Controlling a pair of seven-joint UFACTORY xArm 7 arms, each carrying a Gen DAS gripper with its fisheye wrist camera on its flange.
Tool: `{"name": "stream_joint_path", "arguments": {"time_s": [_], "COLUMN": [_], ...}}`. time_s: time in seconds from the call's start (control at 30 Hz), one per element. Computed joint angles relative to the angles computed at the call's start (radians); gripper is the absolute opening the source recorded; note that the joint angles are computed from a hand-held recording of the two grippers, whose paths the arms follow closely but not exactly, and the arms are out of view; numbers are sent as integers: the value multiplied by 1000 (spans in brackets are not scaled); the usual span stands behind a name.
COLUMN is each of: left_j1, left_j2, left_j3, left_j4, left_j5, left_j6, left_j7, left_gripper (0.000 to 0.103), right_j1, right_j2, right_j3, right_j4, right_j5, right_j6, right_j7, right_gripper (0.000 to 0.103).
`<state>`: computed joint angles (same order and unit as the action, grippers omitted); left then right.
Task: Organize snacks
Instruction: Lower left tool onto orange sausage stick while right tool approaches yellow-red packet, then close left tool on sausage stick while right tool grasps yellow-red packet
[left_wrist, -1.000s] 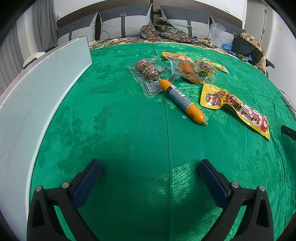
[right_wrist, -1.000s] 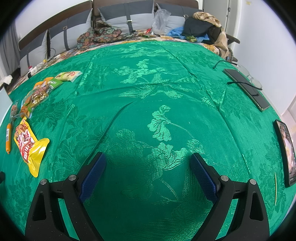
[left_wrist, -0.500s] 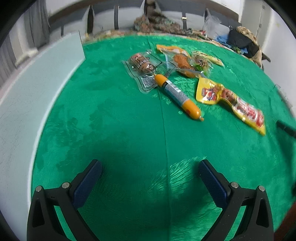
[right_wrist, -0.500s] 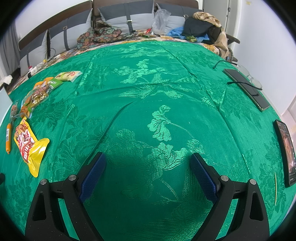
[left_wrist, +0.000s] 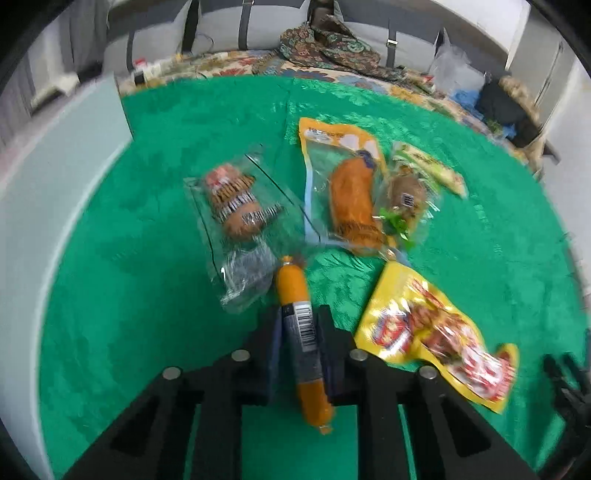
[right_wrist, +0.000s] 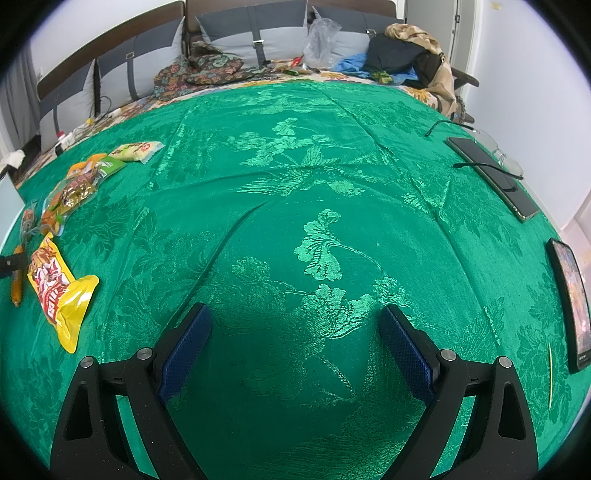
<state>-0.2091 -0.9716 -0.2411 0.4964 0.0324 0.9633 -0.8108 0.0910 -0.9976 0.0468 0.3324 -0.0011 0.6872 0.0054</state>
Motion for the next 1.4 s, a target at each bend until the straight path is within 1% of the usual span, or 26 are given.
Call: {"name": "stream_joint_path", "arguments": {"time_s": [0.07,0.13,0.2,0.3,0.33,0.37,0.4,0.43,0.47,0.5,0.63,0.7,0.77,0.8,0.83,0.9,0.93,0.97,1.07,1.1,1.17,1.2,1.23,1.27,1.33,1.4], "left_j1": [-38,-76,-120,-141,-141,-136,-129,-127,-125,-115,-117,-142,-151,-148,-148,-145,-140,-133,-130,-130,-134,-136,-137,-139,-142,-145], "left_j2": [-83,-190,-312,-414,-438,-449,-448,-474,-495,-504,-509,-541,-611,-616,-615,-573,-562,-568,-553,-545,-542,-536,-534,-534,-534,-534], "left_j3": [29,55,80,71,56,36,24,4,-14,-42,-108,-157,-121,-114,-111,-123,-126,-114,-120,-122,-115,-116,-114,-113,-113,-110], "left_j4": [-30,-53,-69,-71,-73,-79,-83,-105,-119,-124,-142,-166,-203,-205,-205,-192,-190,-195,-197,-201,-204,-204,-205,-204,-204,-204], "left_j5": [-18,-41,-90,-148,-159,-164,-166,-168,-166,-152,-87,-54,-49,-46,-45,-38,-34,-34,-32,-33,-30,-30,-28,-26,-24,-21], "left_j6": [44,116,213,317,345,359,361,354,329,337,326,321,323,326,324,316,319,322,317,307,301,297,297,297,299,299], "left_j7": [32,79,118,150,156,160,166,166,167,159,181,182,158,155,158,171,169,158,143,137,133,130,128,127,124,123], "left_gripper": [15,15,15,15,16,21,36,40,51,60,60,70,73,73,75,85,88,93,98,99,100,100,101,101,101,101], "right_j1": [4,4,4,5,5,5,3,4,4,4,4,4,4,4,3,4,3,3,4,28,149,235,312,347,401,391], "right_j2": [0,3,1,0,0,0,0,3,0,2,4,2,1,2,1,1,3,1,21,49,60,59,88,121,252,355], "right_j3": [-3,-5,-4,-4,-4,-4,-2,-5,-4,-4,-5,-4,-4,-4,-2,-4,-6,-2,-1,-23,-116,-154,-162,-151,-77,4], "right_j4": [-1,0,0,-1,-1,-1,-1,0,-1,0,0,0,-1,-1,-1,-2,-2,-1,11,39,71,90,127,156,251,313], "right_j5": [-5,-5,-5,-6,-6,-6,-4,-6,-6,-6,-7,-7,-7,-7,-7,-7,-8,-8,-11,17,138,195,229,243,240,219], "right_j6": [1,-2,0,0,0,-1,-1,-2,-1,-2,-4,-2,-2,-2,-1,-3,-5,-2,-4,21,25,29,52,72,131,153], "right_j7": [3,3,4,4,4,4,2,3,4,3,3,4,4,4,7,6,4,7,16,0,-101,-171,-236,-270,-335,-350], "right_gripper": [95,95,95,95,95,95,95,95,95,95,95,95,95,95,95,95,95,95,93,92,92,92,92,92,92,90]}}
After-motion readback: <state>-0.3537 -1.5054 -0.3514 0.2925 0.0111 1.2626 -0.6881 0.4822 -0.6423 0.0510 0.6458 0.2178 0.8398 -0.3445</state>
